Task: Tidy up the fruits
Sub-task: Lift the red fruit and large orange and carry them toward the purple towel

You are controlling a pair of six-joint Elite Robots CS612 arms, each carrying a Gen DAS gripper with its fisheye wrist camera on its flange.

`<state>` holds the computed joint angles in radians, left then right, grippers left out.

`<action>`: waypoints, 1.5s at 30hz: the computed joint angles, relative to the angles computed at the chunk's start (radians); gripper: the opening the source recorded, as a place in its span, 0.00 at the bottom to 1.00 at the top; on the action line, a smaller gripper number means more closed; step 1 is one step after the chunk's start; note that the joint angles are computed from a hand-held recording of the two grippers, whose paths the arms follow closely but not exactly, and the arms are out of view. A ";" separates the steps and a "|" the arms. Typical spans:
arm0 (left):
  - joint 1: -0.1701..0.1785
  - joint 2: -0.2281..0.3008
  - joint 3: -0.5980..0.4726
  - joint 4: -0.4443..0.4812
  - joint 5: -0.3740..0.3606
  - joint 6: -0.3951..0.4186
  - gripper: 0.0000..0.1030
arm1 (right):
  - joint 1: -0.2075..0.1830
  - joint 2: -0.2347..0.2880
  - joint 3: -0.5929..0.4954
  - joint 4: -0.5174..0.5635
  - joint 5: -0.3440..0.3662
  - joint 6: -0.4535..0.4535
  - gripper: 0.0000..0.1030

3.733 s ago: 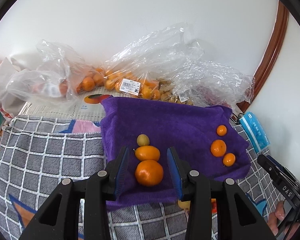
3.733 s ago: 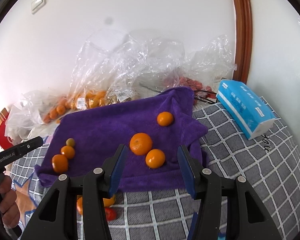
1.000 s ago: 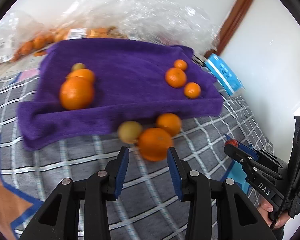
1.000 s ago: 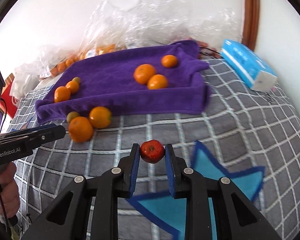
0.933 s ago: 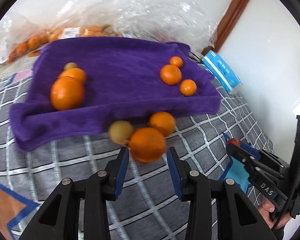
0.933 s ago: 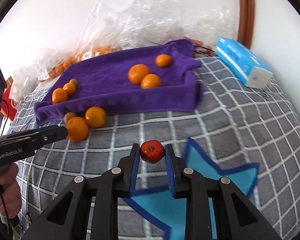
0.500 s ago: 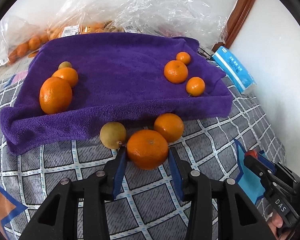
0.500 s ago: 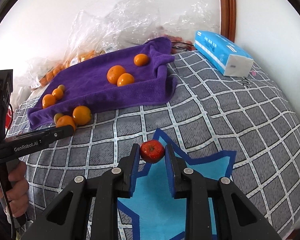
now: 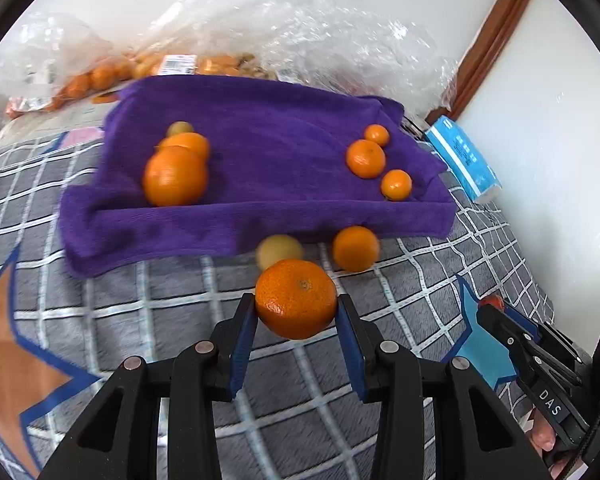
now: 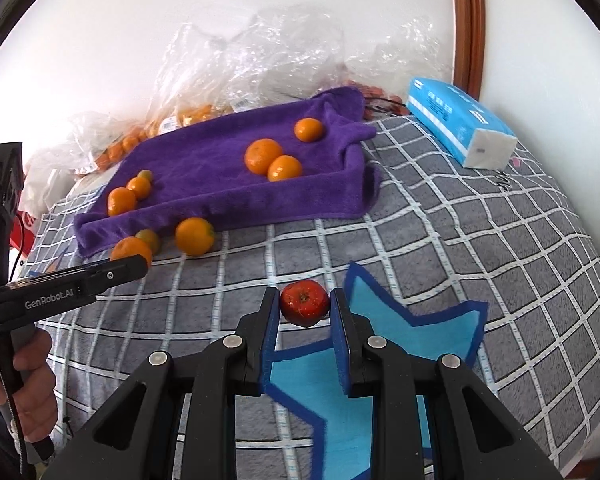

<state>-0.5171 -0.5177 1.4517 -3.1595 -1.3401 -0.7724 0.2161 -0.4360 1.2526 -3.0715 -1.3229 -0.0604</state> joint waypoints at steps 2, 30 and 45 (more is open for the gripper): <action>0.000 -0.012 0.029 -0.024 0.011 -0.013 0.37 | 0.007 -0.004 0.005 -0.007 0.000 -0.006 0.25; 0.011 -0.078 0.168 -0.196 0.051 -0.068 0.37 | 0.046 -0.021 0.001 -0.011 -0.015 0.018 0.24; 0.007 -0.089 0.169 -0.223 0.069 -0.046 0.37 | 0.048 -0.018 -0.007 -0.032 -0.014 0.021 0.25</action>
